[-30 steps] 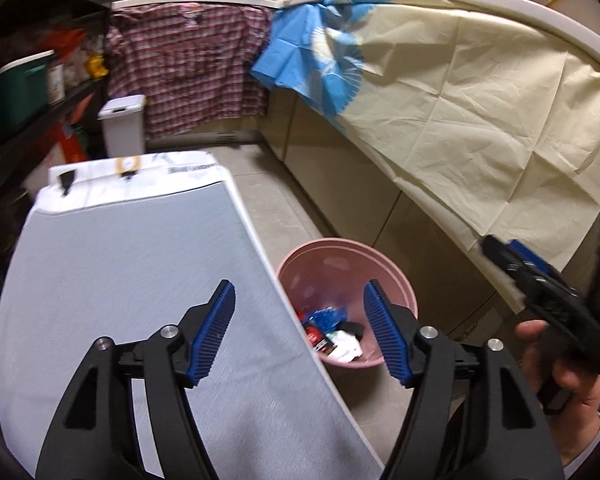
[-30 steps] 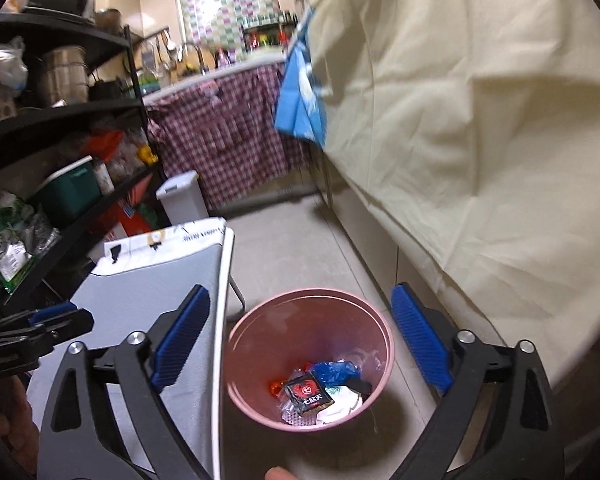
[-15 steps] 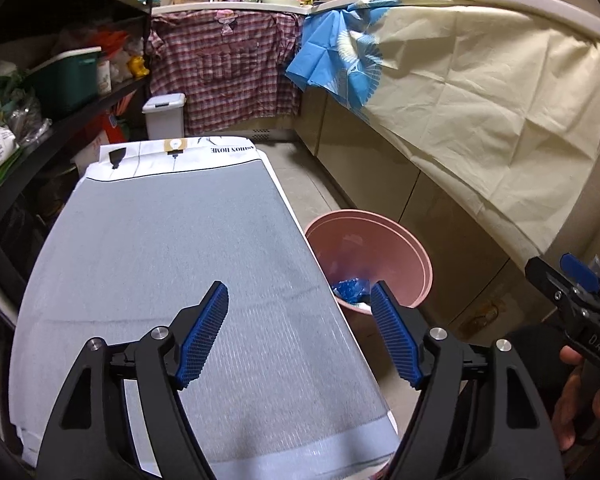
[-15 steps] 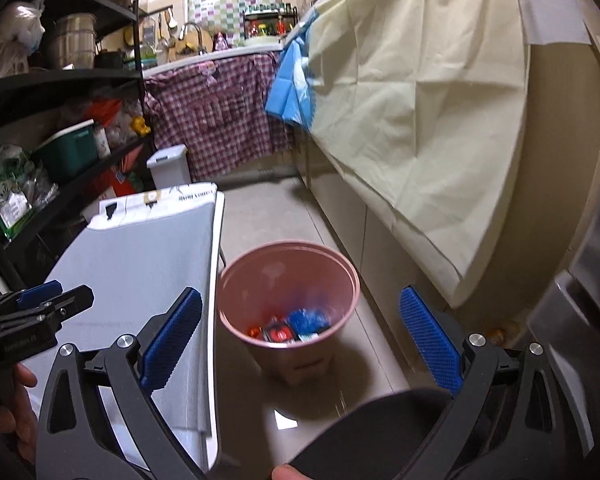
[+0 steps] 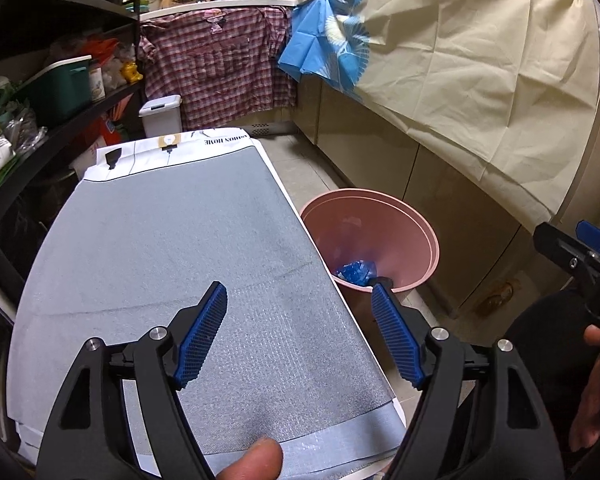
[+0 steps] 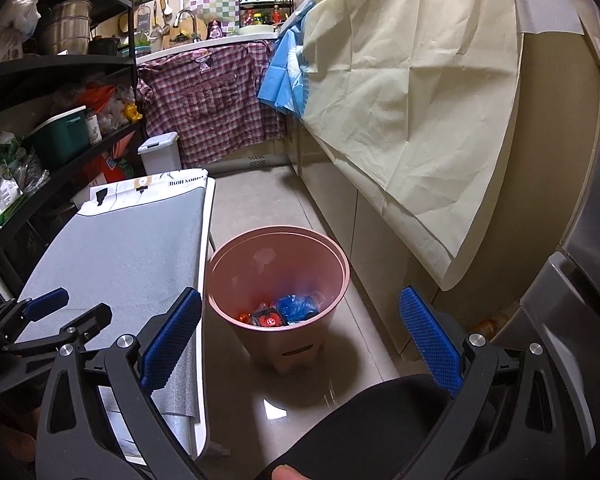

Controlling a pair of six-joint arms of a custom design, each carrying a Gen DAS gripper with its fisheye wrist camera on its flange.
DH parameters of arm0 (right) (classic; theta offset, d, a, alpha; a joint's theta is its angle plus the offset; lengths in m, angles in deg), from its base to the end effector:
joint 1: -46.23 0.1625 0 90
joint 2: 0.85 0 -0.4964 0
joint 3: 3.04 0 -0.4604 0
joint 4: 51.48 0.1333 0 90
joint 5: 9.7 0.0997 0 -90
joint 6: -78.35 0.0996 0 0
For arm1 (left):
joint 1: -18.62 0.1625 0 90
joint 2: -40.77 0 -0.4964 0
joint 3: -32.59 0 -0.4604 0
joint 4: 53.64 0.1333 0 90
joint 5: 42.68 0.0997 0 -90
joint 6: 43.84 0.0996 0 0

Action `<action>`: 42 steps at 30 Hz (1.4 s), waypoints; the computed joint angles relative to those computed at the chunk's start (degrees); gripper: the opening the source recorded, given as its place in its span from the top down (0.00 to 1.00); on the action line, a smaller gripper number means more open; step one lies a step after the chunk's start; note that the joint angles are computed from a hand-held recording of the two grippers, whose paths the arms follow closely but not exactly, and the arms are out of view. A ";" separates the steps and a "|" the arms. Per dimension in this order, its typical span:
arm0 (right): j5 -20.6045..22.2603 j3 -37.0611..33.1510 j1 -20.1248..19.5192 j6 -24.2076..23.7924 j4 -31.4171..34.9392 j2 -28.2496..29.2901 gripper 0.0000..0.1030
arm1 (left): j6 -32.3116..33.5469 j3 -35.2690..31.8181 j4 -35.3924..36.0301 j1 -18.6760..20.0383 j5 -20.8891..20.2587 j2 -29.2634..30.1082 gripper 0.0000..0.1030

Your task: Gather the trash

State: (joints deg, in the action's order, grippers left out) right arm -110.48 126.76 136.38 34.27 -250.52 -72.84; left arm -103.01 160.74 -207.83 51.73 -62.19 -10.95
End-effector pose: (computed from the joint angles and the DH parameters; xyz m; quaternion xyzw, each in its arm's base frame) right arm 0.1161 -0.5372 0.2614 0.3003 -0.8470 0.3675 0.2395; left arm -0.2997 -0.4667 0.0510 0.0454 0.8131 -0.4407 0.3777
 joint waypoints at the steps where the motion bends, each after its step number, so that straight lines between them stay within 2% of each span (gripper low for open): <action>1: -0.16 0.10 0.03 -0.02 -0.14 0.02 0.05 | 0.56 -0.06 -0.47 0.12 -0.24 0.24 0.29; 16: -1.87 -0.57 0.53 0.04 -0.26 0.92 0.05 | 4.48 0.16 -6.42 0.42 -1.26 1.02 0.29; 42: -1.89 -0.61 0.56 0.05 -0.29 0.95 0.05 | 6.93 0.08 -8.13 0.06 -0.48 1.11 0.29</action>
State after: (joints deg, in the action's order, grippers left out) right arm -112.37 126.14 136.94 34.32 -250.80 -71.89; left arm -96.08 160.82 -215.96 51.79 -62.67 -9.84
